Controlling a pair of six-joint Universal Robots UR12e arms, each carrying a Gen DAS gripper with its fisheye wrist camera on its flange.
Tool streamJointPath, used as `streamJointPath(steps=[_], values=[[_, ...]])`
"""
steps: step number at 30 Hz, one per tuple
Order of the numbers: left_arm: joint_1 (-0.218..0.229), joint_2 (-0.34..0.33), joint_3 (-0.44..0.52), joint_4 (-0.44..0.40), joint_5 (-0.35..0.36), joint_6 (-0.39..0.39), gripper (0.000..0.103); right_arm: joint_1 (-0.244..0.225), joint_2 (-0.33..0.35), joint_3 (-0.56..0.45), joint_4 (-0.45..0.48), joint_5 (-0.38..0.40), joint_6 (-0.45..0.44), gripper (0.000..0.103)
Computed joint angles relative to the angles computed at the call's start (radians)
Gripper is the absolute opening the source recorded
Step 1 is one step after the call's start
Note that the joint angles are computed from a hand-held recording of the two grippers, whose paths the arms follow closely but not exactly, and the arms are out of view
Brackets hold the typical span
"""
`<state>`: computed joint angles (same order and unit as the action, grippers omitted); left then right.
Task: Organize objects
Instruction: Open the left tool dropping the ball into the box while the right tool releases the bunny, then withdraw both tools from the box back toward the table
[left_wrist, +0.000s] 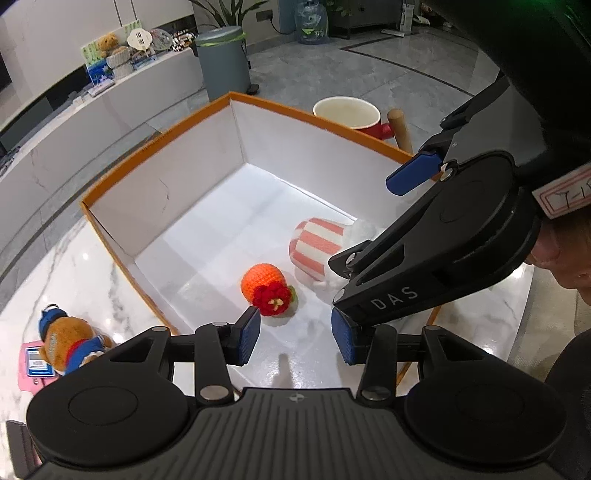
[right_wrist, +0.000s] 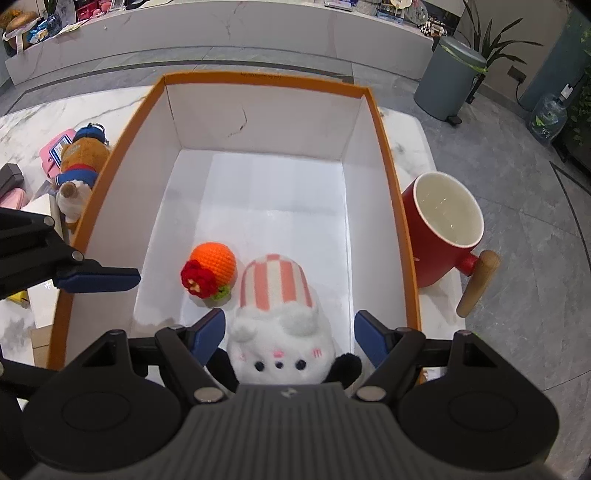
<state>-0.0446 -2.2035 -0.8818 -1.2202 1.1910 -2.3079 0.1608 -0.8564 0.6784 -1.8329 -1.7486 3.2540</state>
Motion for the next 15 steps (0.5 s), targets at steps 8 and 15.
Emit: streamJointPath(steps=[8,15], values=[[0.014,0.017,-0.003,0.016,-0.036,-0.016,0.052,0.014,-0.002,-0.032,-0.002,-0.032,-0.017,0.078],[0.026,0.038,-0.020,0.041,-0.053,-0.018,0.052,0.034,-0.001,-0.058,-0.005,-0.070,-0.033,0.078]])
